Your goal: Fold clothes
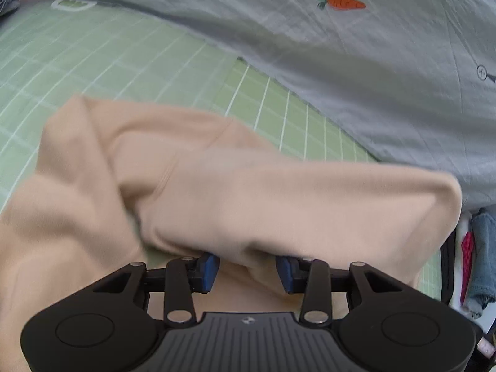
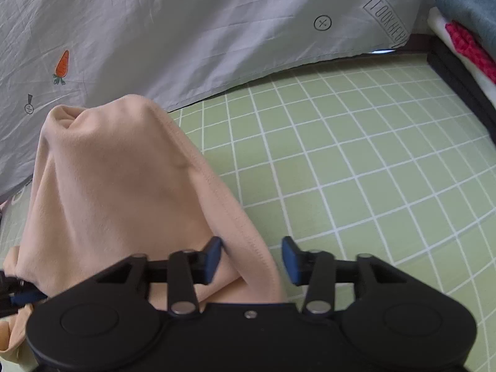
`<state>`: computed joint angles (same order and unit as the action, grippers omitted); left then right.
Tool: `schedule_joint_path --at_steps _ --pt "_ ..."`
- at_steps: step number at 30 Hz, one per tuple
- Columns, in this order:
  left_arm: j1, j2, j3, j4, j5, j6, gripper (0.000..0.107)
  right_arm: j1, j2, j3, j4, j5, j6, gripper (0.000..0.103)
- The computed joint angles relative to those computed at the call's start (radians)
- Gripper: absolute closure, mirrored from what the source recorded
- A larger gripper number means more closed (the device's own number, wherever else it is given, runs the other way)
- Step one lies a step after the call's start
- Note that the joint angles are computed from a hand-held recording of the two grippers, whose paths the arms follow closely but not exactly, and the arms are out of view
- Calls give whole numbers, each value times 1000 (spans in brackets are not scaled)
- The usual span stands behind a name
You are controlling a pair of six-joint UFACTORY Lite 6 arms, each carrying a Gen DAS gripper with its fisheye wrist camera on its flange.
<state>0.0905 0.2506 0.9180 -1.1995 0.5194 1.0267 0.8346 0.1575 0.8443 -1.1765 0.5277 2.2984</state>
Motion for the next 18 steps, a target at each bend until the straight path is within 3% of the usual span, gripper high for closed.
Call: schedule_joint_path --at_steps 1,3,6,9,11,15,18 --pt "-6 9 21 -13 -3 12 67 -10 -4 -9 -26 -24 16 84" --pt "-23 19 60 -87 -36 95 78 -29 -20 -13 -63 -65 -3 95" --pt "-54 107 214 -177 -86 189 80 -52 -51 -7 -129 -96 -34 96" --pt "-83 248 417 -192 -123 169 80 -84 -81 -14 -267 -94 85 97" --pt "-104 316 519 -129 -156 86 80 -103 -59 7 -267 -42 112 97" --pt "-109 258 444 -184 -138 148 77 -102 41 124 -61 75 -101 96" --pt "-94 192 334 -172 -112 162 77 -93 35 101 -70 53 -48 89"
